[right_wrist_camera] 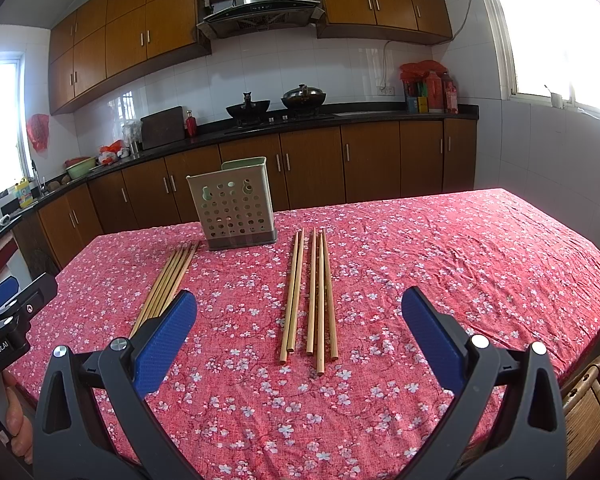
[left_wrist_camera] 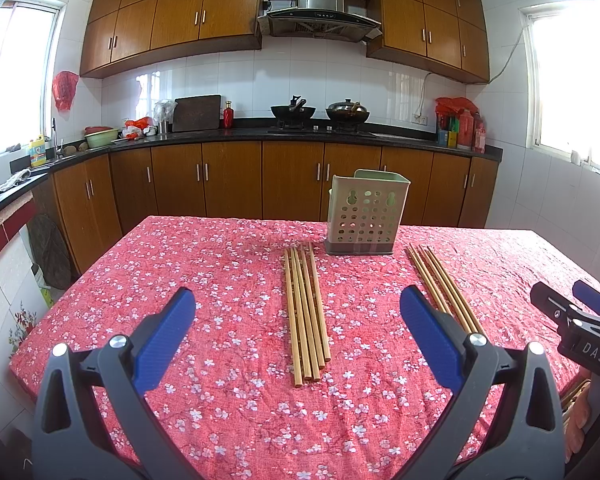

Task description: Organize utensils

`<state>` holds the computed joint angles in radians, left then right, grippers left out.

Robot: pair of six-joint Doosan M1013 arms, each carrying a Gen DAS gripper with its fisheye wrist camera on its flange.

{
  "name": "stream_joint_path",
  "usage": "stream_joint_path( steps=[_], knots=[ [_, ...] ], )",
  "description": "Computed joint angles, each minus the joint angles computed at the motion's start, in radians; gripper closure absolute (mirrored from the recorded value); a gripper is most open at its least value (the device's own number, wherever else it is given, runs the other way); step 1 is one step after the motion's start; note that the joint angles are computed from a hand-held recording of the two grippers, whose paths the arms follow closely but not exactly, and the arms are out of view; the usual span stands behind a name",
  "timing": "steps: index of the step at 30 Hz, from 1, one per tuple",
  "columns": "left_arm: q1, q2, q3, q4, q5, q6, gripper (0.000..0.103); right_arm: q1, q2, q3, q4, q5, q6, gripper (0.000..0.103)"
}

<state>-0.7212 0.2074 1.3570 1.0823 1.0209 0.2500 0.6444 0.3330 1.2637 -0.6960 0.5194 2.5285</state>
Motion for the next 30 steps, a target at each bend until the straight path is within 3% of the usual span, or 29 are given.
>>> stream_joint_path(
  steps=[21,30],
  knots=[
    [0.016,0.022,-0.028,-0.060,0.010,0.042,0.004,-0.008,0.021,-0.029,0.057,0.033,-0.060,0.002],
    [0.080,0.043,-0.048,-0.212,0.016,0.088,0.004,-0.056,0.096,-0.142,0.208,0.168,-0.145,0.002]
  ],
)
